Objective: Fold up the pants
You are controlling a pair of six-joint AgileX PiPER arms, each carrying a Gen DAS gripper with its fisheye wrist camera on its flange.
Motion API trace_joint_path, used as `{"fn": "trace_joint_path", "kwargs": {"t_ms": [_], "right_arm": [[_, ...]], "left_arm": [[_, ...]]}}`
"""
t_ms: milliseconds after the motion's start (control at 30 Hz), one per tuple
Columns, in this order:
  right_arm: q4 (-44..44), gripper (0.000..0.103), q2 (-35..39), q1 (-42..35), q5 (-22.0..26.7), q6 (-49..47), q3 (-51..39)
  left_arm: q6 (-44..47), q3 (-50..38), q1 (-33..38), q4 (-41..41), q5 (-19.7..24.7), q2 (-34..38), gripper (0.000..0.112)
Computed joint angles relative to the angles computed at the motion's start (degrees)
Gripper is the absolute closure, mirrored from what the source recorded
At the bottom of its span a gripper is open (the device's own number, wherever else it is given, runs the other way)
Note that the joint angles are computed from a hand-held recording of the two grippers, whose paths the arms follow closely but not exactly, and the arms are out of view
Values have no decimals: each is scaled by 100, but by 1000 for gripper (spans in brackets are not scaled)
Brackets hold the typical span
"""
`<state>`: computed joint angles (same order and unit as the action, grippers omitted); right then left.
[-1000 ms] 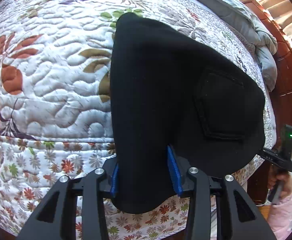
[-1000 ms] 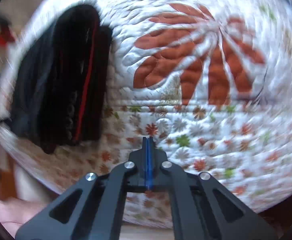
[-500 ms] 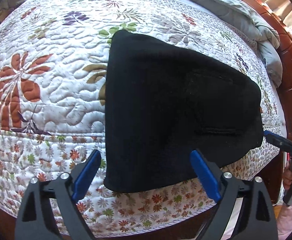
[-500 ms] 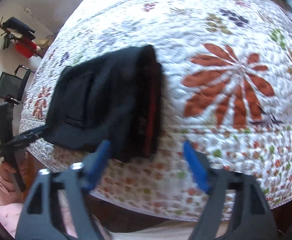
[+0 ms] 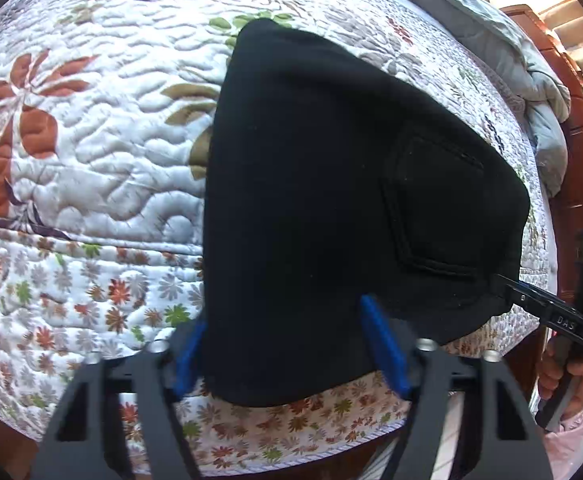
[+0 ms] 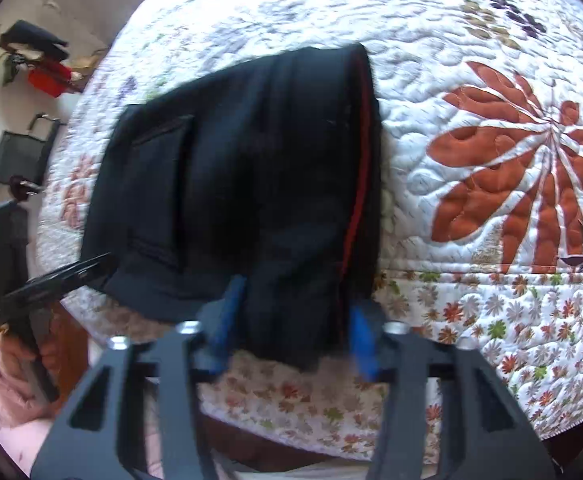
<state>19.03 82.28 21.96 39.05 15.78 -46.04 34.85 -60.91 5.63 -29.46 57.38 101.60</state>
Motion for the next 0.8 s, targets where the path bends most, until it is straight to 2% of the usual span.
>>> {"fn": "trace_joint_path", "kwargs": {"t_ms": [33,100,200,300,400,433,633,700,767,800], "right_arm": [[4,68,-44,-5,53,-89,-6],[-237,69,-33,69,105,77,-34],[61,69,74,-75,-25,-241,83],[425,69,172,-222,-242,-638,254],[220,68,267,-16,-311,-306,142],[146,67,260,13,-294,-216,118],[-336,48,-3,185,-164,407,38],[-421,44,-84,175,-90,499,-4],[-403,31,-115,92,-77,464,-36],[-455,30,-112,70,-57,502,-65]], "left_arm": [[-23,0,-10,73,-26,-32,60],[126,25,71,54,-27,-36,62],[447,111,239,-13,-49,27,63],[546,218,146,-4,-269,41,62],[496,196,65,57,-276,-18,60],[434,202,6,54,-289,-43,56],[-173,93,-483,633,-576,-438,34],[-277,-72,-608,707,-544,-397,32],[-451,-251,-746,796,-534,-271,32],[-533,-344,-821,846,-535,-191,32]]}}
